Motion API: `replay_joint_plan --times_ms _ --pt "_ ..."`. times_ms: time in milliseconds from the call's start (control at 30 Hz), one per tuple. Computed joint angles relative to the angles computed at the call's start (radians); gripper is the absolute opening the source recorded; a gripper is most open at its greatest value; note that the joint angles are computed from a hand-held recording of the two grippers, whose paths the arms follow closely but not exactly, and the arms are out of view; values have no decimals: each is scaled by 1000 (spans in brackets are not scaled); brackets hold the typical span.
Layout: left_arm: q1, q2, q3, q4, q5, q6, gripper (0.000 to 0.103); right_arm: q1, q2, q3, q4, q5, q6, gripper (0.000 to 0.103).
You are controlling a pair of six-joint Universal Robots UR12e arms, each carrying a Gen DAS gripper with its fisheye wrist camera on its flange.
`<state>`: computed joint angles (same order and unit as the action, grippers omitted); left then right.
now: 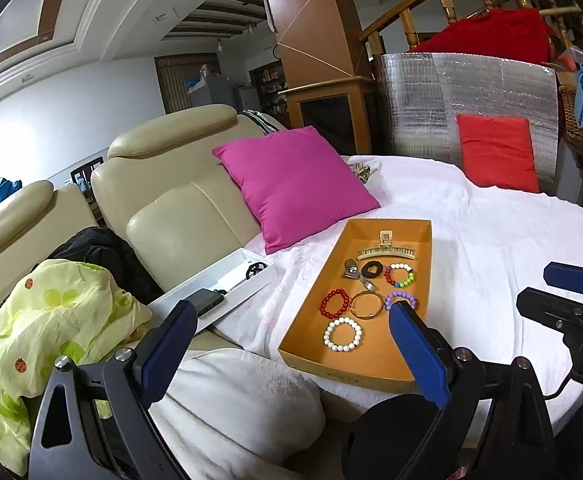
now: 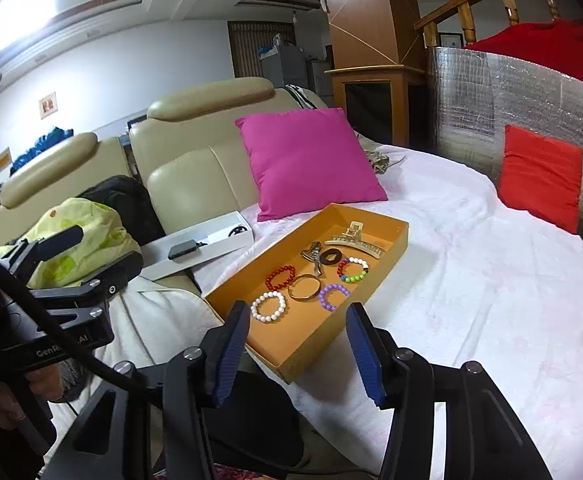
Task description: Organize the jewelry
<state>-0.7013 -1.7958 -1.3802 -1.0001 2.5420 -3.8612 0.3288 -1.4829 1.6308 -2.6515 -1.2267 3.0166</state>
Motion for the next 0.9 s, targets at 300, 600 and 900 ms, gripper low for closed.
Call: replay_joint_plan --times_ms 300,600,900 --pt "1 4 -6 -5 8 -12 97 17 0 -5 -14 -69 2 58" --pt "1 9 -10 -17 17 -20 97 35 -3 -5 -31 -137 1 60" --pt "1 13 -14 -21 27 -24 97 44 -2 -10 -31 -176 6 61"
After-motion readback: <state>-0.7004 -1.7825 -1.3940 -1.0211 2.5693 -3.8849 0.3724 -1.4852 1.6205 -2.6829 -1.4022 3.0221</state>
